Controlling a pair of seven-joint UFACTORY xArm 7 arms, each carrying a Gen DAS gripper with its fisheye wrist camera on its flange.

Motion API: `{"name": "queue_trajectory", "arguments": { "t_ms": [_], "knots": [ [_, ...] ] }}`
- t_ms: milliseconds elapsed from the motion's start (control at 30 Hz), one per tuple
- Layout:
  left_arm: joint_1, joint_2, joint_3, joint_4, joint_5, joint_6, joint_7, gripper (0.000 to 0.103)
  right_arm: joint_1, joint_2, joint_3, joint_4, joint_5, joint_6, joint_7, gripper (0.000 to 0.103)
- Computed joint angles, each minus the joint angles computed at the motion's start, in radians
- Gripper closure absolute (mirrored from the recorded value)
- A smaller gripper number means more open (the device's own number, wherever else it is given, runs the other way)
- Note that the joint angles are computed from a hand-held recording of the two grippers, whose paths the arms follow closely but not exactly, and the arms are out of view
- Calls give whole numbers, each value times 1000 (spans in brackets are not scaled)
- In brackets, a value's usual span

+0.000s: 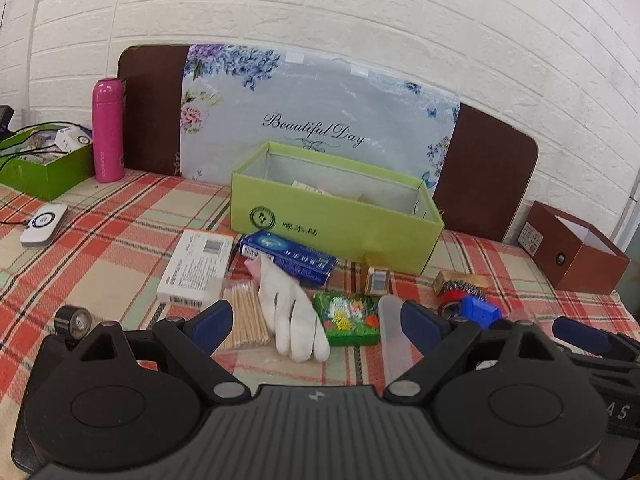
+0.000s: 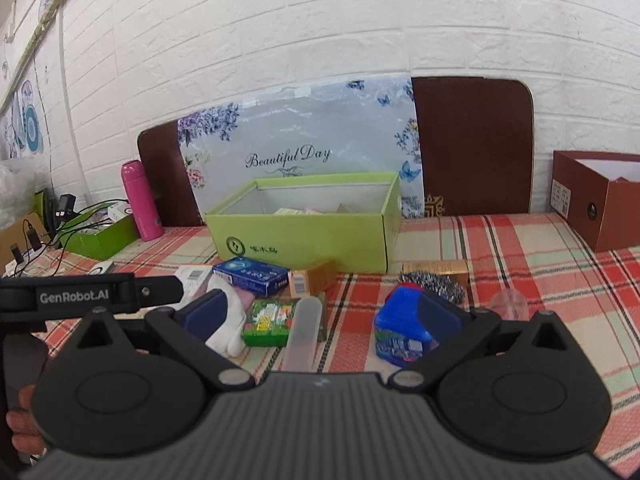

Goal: Organize objects
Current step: 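Move both tools back over the remaining items on the table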

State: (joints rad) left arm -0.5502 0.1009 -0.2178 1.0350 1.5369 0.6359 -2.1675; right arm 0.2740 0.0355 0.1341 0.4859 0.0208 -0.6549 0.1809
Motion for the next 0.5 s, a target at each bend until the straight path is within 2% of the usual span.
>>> {"name": "queue_trajectory", "arguments": {
  "t_ms": [67, 200, 400, 500],
  "knots": [
    [3, 12, 4, -15, 12, -7, -27, 9, -3, 30, 1, 7, -28, 10, 32, 0],
    [12, 49, 19, -12, -8, -20, -20, 9, 9, 100, 6, 45, -22, 26, 27, 0],
    [18, 114, 51, 42, -3, -32, -8, 9, 41, 172, 0, 131, 19, 72, -37, 0],
    [26, 150, 71, 81, 12, -69, 0, 9, 52, 197, -4, 166, 25, 99, -68, 2]
  ]
}}
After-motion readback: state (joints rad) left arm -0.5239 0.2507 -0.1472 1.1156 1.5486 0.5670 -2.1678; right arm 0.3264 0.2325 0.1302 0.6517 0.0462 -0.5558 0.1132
